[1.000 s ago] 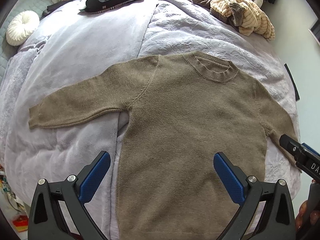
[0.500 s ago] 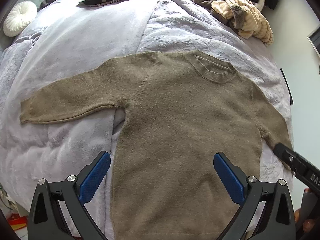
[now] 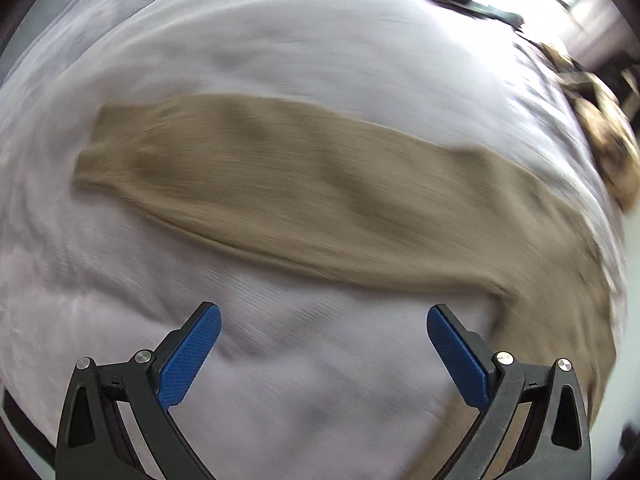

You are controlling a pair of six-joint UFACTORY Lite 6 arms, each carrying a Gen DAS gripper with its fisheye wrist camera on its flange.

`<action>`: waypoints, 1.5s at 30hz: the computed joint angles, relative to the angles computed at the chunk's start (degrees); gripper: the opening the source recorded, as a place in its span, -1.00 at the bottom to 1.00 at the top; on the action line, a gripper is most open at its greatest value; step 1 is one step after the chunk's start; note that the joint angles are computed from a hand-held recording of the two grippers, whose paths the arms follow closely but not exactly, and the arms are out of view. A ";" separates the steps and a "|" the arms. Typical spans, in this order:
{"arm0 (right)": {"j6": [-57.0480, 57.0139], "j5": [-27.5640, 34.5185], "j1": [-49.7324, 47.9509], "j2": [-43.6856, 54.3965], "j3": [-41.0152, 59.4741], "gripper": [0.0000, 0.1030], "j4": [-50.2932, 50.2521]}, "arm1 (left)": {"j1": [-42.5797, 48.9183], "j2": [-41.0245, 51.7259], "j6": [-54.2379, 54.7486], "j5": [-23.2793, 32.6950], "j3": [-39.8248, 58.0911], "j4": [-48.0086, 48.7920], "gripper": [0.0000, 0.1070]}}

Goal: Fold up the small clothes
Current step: 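Grasp the brown sweater's side edge with the left gripper and fold it inward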

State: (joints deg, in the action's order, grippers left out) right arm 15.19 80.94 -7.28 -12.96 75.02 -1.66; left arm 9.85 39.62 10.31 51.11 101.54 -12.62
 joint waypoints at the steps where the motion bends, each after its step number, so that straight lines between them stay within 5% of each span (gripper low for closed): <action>1: 1.53 0.42 2.21 0.57 0.35 1.00 -0.64 | 1.79 5.34 -1.57 0.59 5.49 1.25 0.93; 6: 8.80 3.55 13.50 3.27 2.31 1.00 -3.86 | 6.85 23.01 -6.22 6.15 27.57 -1.46 0.93; 8: 10.04 4.37 15.10 3.23 2.26 1.00 -3.71 | 7.62 22.11 -6.35 3.03 26.62 -4.49 0.92; 10: 11.15 4.62 15.48 2.93 1.62 1.00 -2.66 | 7.70 18.69 -3.63 -1.38 22.04 -7.45 0.69; 14: 11.43 5.03 14.65 1.70 -0.34 1.00 -1.20 | 8.64 18.23 2.60 -2.00 20.90 -13.05 -0.72; 15: 10.97 4.88 14.17 1.21 -0.85 1.00 -0.96 | 9.52 19.43 5.49 -0.46 22.39 -16.37 -0.80; 24: 1.44 1.73 1.98 -2.85 -6.02 1.00 3.88 | 5.87 3.22 20.14 -1.79 9.89 -29.28 -0.80; 32: -12.41 0.17 -15.31 -7.50 -12.30 1.00 8.05 | -14.56 -3.46 18.98 -1.19 11.49 -30.27 -0.80; 43: -38.70 -0.81 -52.26 -8.72 -18.09 1.00 6.59 | -44.93 15.16 -6.48 0.93 28.81 -6.57 -0.79; 44: -39.92 -1.24 -54.24 -8.01 -18.14 1.00 6.67 | -45.95 16.06 -8.58 1.56 29.34 -3.76 -0.76; 45: -40.85 -1.78 -55.90 -7.22 -18.11 1.00 6.94 | -46.80 15.60 -10.26 1.10 27.93 -0.96 -0.52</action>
